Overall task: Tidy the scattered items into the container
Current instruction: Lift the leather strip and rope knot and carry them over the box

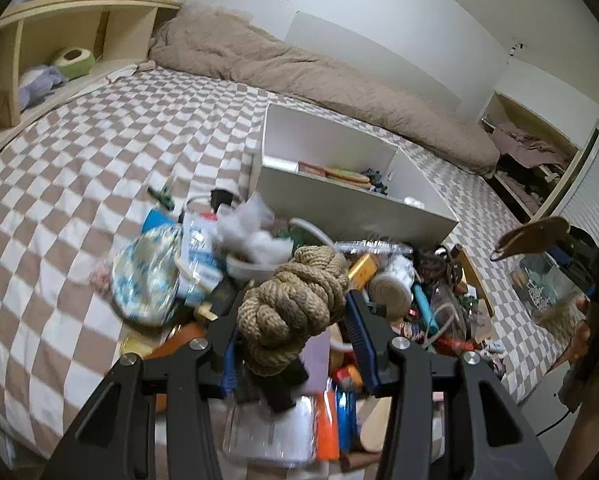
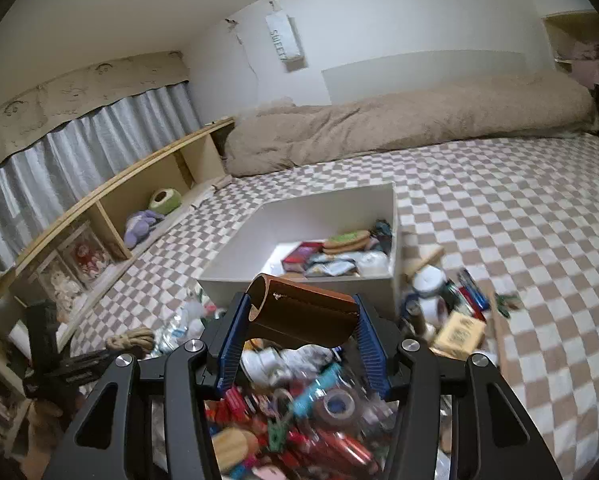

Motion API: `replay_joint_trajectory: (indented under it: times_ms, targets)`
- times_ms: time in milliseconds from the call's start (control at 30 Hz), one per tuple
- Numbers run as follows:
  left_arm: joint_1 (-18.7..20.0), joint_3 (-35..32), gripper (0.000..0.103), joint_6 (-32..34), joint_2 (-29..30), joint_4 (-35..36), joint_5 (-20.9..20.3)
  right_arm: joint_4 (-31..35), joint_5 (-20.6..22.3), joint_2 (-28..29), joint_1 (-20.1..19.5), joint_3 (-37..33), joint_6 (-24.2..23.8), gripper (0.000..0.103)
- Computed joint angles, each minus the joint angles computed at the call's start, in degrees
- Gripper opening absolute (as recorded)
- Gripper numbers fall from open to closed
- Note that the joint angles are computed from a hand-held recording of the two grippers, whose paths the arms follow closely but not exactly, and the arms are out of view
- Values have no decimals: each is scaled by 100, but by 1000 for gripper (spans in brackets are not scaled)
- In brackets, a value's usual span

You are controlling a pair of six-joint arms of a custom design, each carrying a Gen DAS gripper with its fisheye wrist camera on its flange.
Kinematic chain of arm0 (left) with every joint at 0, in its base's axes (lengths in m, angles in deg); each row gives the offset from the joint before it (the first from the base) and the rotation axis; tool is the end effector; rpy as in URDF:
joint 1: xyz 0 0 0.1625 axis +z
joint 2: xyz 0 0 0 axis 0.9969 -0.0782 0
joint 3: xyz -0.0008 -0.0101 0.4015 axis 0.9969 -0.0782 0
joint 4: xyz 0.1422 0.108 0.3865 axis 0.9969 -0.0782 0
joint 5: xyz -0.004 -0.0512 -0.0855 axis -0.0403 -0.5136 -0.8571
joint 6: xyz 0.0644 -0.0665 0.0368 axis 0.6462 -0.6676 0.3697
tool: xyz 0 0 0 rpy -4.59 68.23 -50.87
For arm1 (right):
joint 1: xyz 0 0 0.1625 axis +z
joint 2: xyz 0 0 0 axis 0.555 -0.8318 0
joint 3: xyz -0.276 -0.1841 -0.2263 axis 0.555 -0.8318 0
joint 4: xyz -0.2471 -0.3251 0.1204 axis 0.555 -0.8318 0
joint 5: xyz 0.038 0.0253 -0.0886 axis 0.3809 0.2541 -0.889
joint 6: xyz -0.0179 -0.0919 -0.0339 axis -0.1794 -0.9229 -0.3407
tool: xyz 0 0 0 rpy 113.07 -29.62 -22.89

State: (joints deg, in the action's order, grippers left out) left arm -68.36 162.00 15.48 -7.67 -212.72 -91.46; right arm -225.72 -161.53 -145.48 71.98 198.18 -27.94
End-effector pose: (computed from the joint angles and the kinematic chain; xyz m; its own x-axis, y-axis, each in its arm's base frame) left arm -0.2554 -0.2913 0.1926 -0.8902 0.1686 -0.4233 0.4025 0.7264 -0.5571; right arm 0.1757 -0.2790 0.3339 -0.8982 -0.0759 0.4331 -0.4020 0.5406 -0.7390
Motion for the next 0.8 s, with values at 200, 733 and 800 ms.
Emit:
replay_joint_trajectory:
  times_ms: [200,733,800]
  targets:
    - [331,-342,47,885,597,-886,24,-16,-23,578,95,-472,-75,52]
    - [1093,-1409,47,2594,2038,-2307,-341,1013,-604,1908,-172,-2112,-376,52]
    - [1168,-1514,47,2672,2143,-2351,-431,1120,-726,2078,-232,-2269,-402,52]
